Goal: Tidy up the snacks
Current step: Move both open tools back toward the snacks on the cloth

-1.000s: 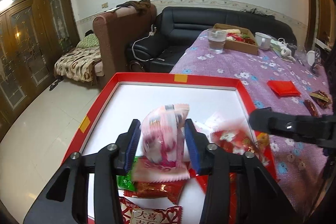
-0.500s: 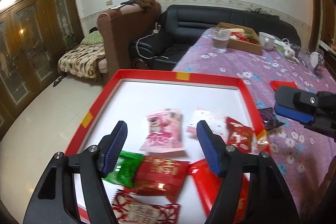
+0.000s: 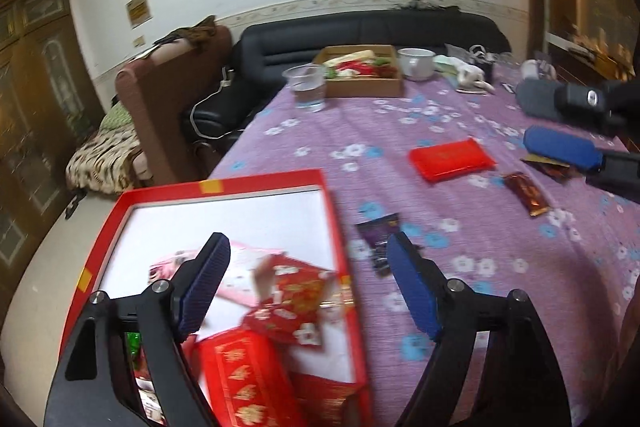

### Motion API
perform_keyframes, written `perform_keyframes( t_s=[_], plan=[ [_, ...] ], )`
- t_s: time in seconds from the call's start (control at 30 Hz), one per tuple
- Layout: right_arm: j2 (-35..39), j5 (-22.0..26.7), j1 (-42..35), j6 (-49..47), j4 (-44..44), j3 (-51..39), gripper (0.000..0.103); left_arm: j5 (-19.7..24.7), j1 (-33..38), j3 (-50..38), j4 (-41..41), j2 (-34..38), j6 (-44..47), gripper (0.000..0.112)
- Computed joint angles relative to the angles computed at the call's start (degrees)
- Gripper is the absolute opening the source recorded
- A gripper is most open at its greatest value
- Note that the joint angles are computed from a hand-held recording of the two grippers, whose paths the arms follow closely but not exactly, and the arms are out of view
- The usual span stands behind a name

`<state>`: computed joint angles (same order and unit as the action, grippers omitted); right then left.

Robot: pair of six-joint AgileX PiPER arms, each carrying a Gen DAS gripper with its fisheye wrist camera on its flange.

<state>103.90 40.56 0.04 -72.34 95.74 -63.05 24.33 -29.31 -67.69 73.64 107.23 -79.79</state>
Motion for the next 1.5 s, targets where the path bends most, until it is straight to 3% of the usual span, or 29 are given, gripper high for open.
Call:
perform_keyframes(
  t_s=[0.23, 0.43, 0.67, 0.87, 1.07, 1.17, 1.5],
  plan=[
    [-7.47, 1.1, -4.97, 1.59, -1.18, 5.56, 0.056, 4.03, -5.9, 3.48, 3.72, -6.64, -3.35, 0.081],
    [-19.81, -1.78, -4.43, 1.77, -2.8, 13.4, 0.058, 8.67, -11.81, 9.26, 7.69, -14.22, -6.89, 0.081],
    [-35.93, -4.53, -3.95, 6.12, -7.31, 21.09, 0.071, 15.86, -20.83, 15.63, 11.11, -22.62, -9.45, 0.085],
    [-42.49, -6.69, -1.69, 10.95, -11.62, 22.66, 0.073, 18.19, -23.73, 17.03, 10.9, -24.36, -8.19, 0.085],
    [-41.07, -9.69, 1.08, 9.61, -11.6, 21.58, 0.078, 15.22, -20.26, 15.92, 10.37, -23.33, -8.6, 0.086],
    [-37.48, -8.9, -0.28, 6.47, -8.42, 20.91, 0.079, 12.72, -17.64, 14.22, 9.07, -20.39, -7.42, 0.086],
    [-15.05, -4.29, -6.47, 6.59, -6.55, 12.16, 0.079, 3.94, -8.67, 5.01, -0.58, -6.55, 1.63, 0.086]
  ],
)
